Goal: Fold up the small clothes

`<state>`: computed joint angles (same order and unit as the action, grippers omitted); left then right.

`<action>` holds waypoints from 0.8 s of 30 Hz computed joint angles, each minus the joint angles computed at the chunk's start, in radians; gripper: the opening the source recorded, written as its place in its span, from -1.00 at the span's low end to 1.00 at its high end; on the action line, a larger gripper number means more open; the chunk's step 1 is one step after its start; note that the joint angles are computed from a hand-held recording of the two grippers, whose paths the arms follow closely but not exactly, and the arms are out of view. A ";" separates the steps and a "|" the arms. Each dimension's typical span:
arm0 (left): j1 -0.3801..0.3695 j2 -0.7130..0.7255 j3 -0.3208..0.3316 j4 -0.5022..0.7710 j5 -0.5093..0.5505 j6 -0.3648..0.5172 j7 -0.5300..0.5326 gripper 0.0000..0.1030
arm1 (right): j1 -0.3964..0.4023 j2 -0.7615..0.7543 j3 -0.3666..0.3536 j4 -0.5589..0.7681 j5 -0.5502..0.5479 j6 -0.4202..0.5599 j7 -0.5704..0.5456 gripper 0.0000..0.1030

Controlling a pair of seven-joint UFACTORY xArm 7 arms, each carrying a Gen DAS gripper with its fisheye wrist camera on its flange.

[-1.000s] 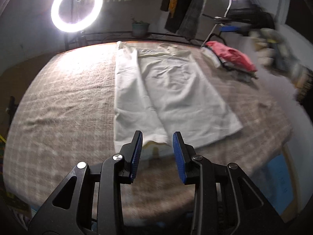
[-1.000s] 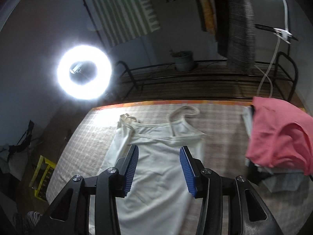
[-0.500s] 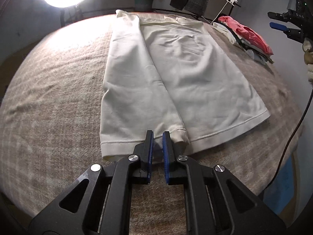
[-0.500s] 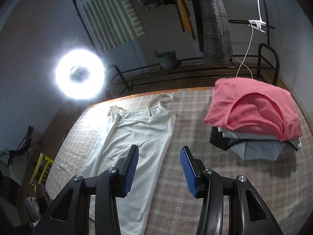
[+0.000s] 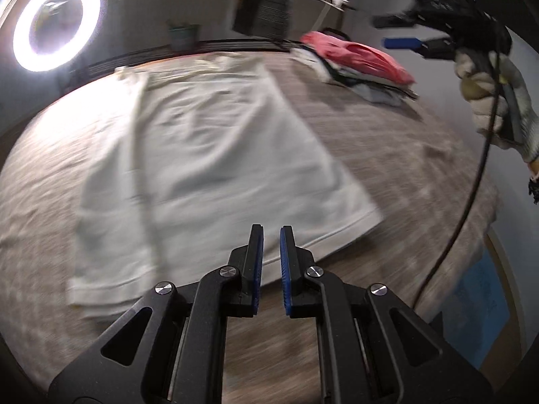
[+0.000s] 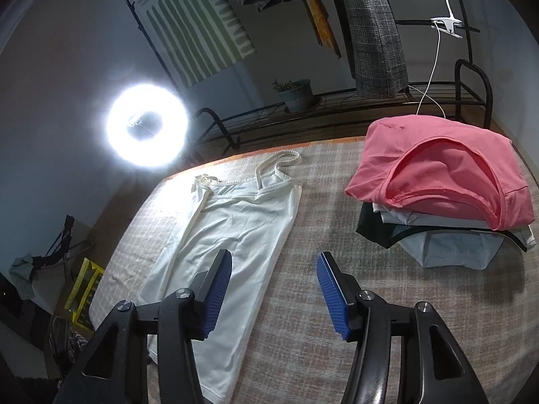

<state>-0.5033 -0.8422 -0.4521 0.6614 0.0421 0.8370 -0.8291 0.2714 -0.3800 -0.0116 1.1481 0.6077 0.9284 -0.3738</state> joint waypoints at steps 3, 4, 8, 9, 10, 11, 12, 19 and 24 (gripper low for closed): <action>0.010 0.115 -0.033 0.053 0.015 -0.072 0.007 -0.46 | -0.003 0.011 -0.004 0.006 -0.007 0.010 -0.013 0.09; 0.012 0.150 -0.043 0.069 0.025 -0.096 0.006 -0.19 | -0.004 0.016 -0.007 0.009 -0.005 0.015 -0.018 0.08; -0.002 0.261 -0.055 0.122 0.051 -0.135 -0.001 -0.01 | -0.014 0.046 -0.008 0.025 -0.001 0.022 -0.029 0.09; -0.008 0.284 -0.055 0.135 0.058 -0.131 0.000 -0.01 | -0.018 0.053 -0.007 0.027 -0.001 0.022 -0.029 0.09; -0.012 0.309 -0.057 0.151 0.067 -0.124 0.002 -0.01 | -0.021 0.062 -0.005 0.032 0.000 0.021 -0.031 0.09; -0.016 0.324 -0.058 0.162 0.079 -0.117 -0.001 -0.01 | -0.023 0.073 -0.003 0.036 0.000 0.019 -0.033 0.09; -0.016 0.340 -0.061 0.175 0.094 -0.103 -0.004 -0.01 | -0.025 0.084 0.000 0.041 0.002 0.018 -0.035 0.09; -0.041 0.378 -0.041 0.198 0.128 -0.059 -0.031 -0.22 | -0.029 0.181 0.029 0.083 0.047 0.001 -0.026 0.10; -0.058 0.355 0.002 0.168 0.099 -0.095 -0.045 -0.87 | -0.028 0.275 0.069 0.141 0.063 -0.019 0.013 0.10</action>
<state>-0.5612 -0.4873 -0.4503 0.8293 0.1408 0.7418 -0.8739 0.2436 -0.1046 0.0573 1.2890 0.6703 0.9092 -0.3608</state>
